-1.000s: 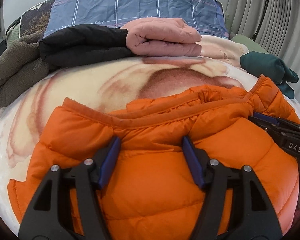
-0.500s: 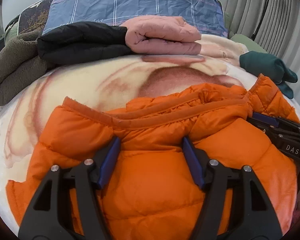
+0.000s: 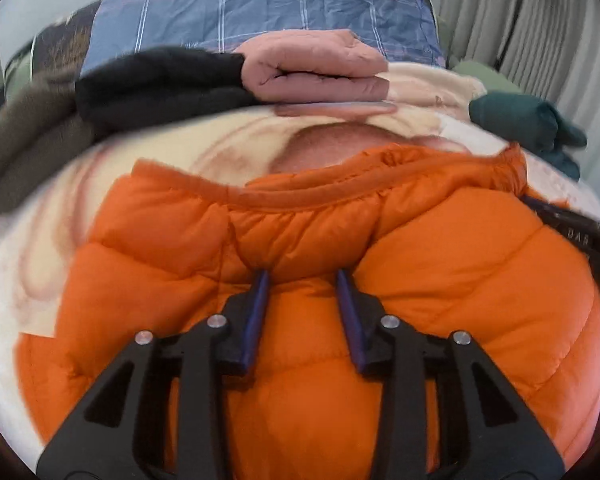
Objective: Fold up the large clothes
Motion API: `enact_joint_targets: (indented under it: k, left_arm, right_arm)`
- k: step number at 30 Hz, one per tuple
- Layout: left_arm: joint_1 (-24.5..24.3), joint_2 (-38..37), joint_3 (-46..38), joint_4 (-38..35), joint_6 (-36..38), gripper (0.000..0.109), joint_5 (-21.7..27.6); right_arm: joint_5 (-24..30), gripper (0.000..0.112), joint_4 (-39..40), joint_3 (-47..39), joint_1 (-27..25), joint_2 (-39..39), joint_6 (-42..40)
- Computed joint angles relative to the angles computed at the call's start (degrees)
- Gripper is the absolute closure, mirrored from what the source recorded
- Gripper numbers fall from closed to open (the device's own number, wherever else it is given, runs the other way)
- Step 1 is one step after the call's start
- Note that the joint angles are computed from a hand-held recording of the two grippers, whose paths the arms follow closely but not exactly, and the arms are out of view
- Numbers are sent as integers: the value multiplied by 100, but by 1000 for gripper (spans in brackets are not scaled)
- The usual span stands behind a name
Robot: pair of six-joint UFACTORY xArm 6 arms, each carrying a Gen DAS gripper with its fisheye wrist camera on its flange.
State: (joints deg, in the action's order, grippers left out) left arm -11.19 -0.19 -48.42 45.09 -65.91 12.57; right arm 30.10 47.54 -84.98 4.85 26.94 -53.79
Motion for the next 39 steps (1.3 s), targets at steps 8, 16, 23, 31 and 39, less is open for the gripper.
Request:
enact_joint_targets:
  k: [8, 16, 23, 31, 39]
  left_arm:
    - [27, -27, 42, 165, -204, 72, -94]
    - [0, -1177, 359, 605, -547, 70, 185]
    - [98, -930, 342, -41, -142, 64, 357]
    - [-30, -419, 95, 408, -391, 62, 966]
    - [31, -372, 171, 747, -672, 63, 730]
  right_arm:
    - [303, 65, 48, -142, -88, 81, 35]
    - [-9, 61, 439, 963, 218, -1299, 49]
    - [-452, 54, 18, 1260, 1096, -1433, -211]
    - [-313, 51, 65, 774, 1053, -474, -62]
    - [-413, 51, -305, 1311, 1018, -1148, 586]
